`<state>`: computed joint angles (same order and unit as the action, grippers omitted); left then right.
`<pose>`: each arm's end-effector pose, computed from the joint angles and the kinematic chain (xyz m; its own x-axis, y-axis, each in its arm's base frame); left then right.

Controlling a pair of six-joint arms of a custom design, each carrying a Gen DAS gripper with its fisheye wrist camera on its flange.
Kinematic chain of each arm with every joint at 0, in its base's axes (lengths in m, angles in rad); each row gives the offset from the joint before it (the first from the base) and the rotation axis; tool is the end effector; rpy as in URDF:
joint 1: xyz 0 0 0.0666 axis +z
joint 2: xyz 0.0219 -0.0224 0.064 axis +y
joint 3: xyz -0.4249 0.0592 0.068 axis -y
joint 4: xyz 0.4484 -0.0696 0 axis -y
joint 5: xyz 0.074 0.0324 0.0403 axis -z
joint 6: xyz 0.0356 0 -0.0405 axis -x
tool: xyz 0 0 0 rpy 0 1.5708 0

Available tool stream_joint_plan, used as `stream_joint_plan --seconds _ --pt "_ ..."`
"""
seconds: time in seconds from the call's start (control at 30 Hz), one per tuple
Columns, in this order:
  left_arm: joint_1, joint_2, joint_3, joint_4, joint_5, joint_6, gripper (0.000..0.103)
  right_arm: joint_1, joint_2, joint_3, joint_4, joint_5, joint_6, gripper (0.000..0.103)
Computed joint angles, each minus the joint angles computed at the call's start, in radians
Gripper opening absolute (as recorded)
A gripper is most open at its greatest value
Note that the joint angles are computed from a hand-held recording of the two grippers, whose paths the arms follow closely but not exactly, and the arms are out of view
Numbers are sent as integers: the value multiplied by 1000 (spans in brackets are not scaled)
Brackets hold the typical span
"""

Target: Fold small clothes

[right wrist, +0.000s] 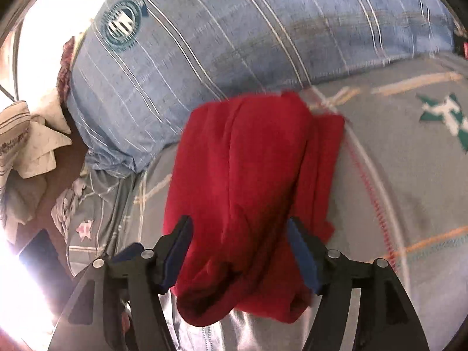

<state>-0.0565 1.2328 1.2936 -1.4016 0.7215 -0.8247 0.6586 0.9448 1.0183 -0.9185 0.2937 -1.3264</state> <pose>0.4135 -0.0473 0.4831 -0.5183 0.5816 -0.6270 0.8447 0.4627 -0.2691 0.2808 0.2038 0.4667 -0.5641 0.7378 -0.3707 0.4690 0.6558 0.5916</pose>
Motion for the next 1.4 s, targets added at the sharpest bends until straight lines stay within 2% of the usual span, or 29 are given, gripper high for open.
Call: stream_joint_plan --seconds 0.07,0.1,0.13,0.17,0.23,0.3,0.37,0.47,0.57,0.67,0.73,0.8,0.87,0.93,1.0,1.07,1.1,1.13,1.2,1.23,1.37,1.4 --pt "7 8 -6 8 -5 -5 52 -1 21 -3 -2 -14 -20 68" --pt "8 5 -16 21 -11 -10 52 0 37 5 -19 -11 -15 62" --pt "6 2 -23 28 -17 -15 52 6 50 17 -42 1 -7 39" --pt "5 1 -23 25 -20 -22 52 16 67 36 -76 25 9 29" --pt "-4 -3 -27 28 -20 -25 52 41 92 75 -134 82 31 24" --pt "-10 -11 -26 37 -15 -26 52 79 105 116 -194 158 49 22" --pt "-14 -19 -31 56 -16 -24 52 99 105 129 -228 195 28 22" --pt "-36 -9 -36 74 -37 3 52 99 116 117 -280 194 -19 22" --pt "-53 -3 -43 76 -64 4 52 102 122 88 -286 174 -44 23" --pt "-59 -11 -58 97 -86 -6 53 136 89 88 -301 215 -111 32" --pt "-59 -10 -58 100 -89 -4 55 164 87 117 -360 268 -162 37" --pt "-57 -6 -54 98 -90 4 56 183 100 149 -402 314 -160 37" --pt "-54 -6 -52 101 -91 14 57 191 101 161 -374 331 -111 37" --pt "-48 -5 -51 106 -91 22 60 183 96 148 -297 313 -32 37" --pt "-43 -1 -50 108 -96 27 62 161 110 133 -256 273 26 30" --pt "-39 5 -47 104 -107 27 62 140 130 121 -296 260 10 28" --pt "-37 7 -46 101 -109 25 62 136 138 114 -341 261 -26 22" --pt "-34 8 -45 100 -108 23 62 137 130 98 -359 265 -57 25" --pt "-27 10 -43 102 -93 20 67 146 76 53 -295 256 -99 26" --pt "-26 11 -41 105 -87 25 68 154 67 56 -306 267 -114 31" --pt "-38 25 -29 104 -68 76 69 206 102 125 -424 372 -175 33" --pt "-43 29 -26 101 -67 88 69 214 104 133 -420 394 -166 33"
